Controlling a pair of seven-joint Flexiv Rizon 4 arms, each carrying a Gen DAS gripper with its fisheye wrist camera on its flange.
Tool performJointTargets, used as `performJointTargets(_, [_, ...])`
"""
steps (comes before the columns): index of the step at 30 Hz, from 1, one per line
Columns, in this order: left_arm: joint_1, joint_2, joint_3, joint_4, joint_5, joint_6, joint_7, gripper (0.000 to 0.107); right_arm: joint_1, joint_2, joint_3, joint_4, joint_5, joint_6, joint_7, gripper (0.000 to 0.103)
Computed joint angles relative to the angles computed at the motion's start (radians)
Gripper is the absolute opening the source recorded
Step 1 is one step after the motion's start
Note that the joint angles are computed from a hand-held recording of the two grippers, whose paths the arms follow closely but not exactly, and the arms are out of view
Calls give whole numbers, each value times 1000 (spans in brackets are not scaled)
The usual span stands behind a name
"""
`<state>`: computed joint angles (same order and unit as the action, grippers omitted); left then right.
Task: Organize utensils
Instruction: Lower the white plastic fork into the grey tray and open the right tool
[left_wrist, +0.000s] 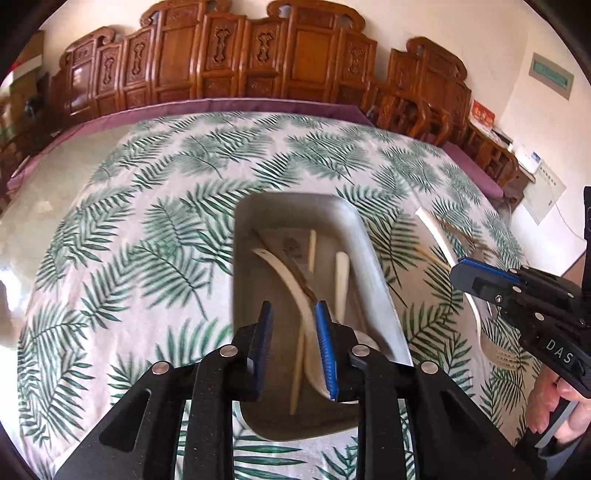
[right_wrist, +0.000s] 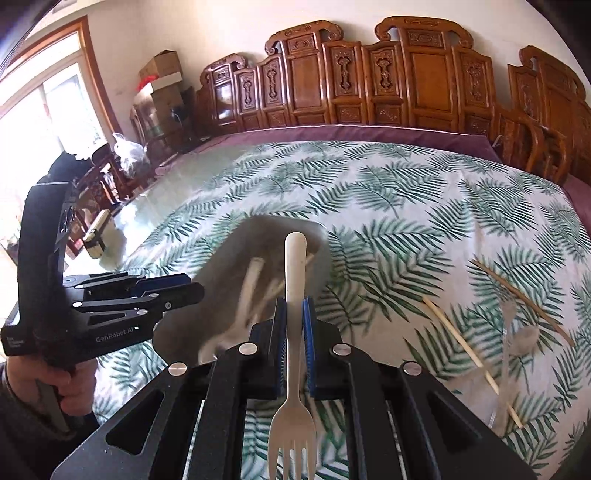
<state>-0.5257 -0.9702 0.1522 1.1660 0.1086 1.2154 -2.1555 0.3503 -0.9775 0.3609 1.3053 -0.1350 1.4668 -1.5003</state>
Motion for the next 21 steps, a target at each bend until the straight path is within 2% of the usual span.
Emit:
performJointTargets(3, [-8, 12, 31, 14, 13, 4, -28, 24, 9, -21, 16, -45, -5, -24, -8, 11])
performJointTargets(11, [-23, 46, 99, 48, 82, -2, -123, 42, 43, -105, 79, -230, 53, -125, -48, 11])
performJointTargets(13, [-19, 56, 101, 63, 93, 8, -142, 48, 63, -123, 71, -274, 74, -152, -52, 11])
performJointTargets(16, [-11, 70, 102, 84, 102, 19, -164, 49, 94, -149, 43, -330, 102, -190, -45, 11])
performJointTargets(18, [-12, 78, 109, 96, 109, 22, -180, 54, 114, -167, 20, -360, 119, -215, -33, 11])
performJointTargets(20, [-13, 83, 118, 102, 117, 26, -198, 66, 124, -184, 13, -390, 138, -243, -26, 11])
performJointTargets(21, [-15, 87, 125, 106, 122, 30, -210, 67, 124, -191, 14, -400, 150, -254, -27, 11])
